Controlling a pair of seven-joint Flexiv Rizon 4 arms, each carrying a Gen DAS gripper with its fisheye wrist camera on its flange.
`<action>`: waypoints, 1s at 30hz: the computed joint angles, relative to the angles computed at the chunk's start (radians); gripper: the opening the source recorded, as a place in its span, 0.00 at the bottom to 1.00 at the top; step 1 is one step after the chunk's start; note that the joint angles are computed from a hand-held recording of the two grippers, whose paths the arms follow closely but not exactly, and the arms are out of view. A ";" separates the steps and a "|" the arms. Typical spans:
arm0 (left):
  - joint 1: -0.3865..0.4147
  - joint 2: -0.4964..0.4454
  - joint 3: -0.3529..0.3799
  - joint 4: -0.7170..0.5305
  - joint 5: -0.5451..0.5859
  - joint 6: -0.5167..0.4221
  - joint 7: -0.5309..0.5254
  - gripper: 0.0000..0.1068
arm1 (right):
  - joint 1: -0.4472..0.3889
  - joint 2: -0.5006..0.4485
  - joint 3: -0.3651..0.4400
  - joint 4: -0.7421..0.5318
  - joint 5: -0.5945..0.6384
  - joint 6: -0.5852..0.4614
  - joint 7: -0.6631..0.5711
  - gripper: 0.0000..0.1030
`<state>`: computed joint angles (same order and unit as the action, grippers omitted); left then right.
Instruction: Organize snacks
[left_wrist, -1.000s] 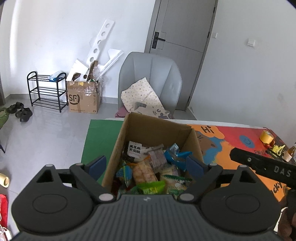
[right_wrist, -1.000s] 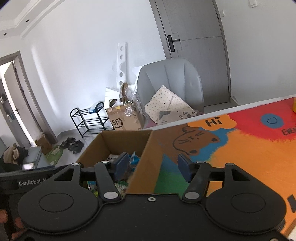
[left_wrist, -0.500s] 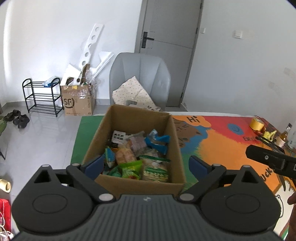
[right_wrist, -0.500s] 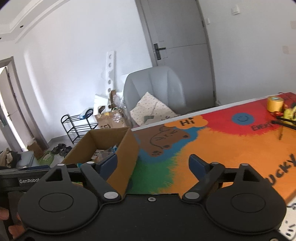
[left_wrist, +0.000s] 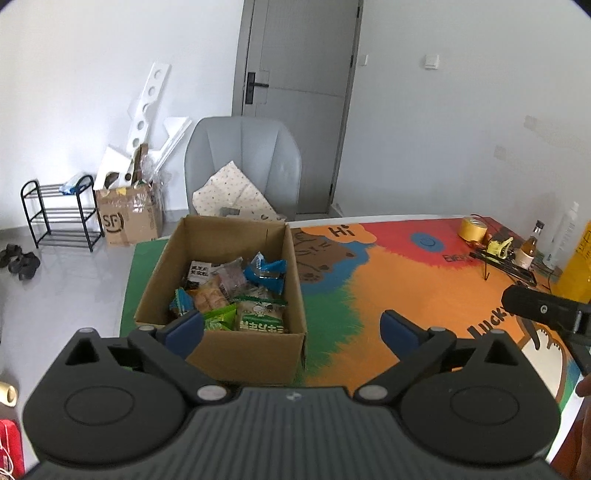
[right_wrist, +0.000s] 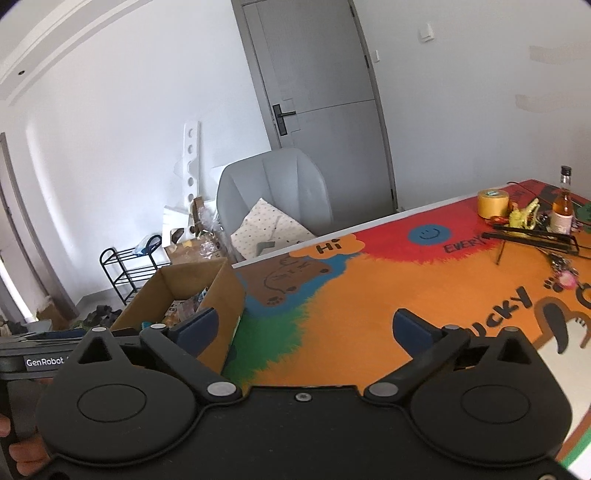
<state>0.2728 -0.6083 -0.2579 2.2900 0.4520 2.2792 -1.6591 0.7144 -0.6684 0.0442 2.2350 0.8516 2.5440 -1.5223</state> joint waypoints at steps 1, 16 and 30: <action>0.000 0.004 0.004 0.010 0.004 0.010 0.000 0.96 | 0.006 0.003 0.003 0.007 0.008 0.004 -0.003 1.00; 0.106 0.085 -0.002 0.130 0.183 0.070 -0.037 0.96 | 0.086 0.060 0.095 0.063 0.203 0.098 -0.094 1.00; 0.213 0.085 0.026 0.167 0.394 0.165 -0.087 0.96 | 0.105 0.067 0.206 0.033 0.372 0.172 -0.188 1.00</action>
<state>0.4856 -0.5229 -0.2318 2.4569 0.8460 2.4442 -1.7459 0.8192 -0.6010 0.2504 2.2684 1.2234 2.7162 -1.7107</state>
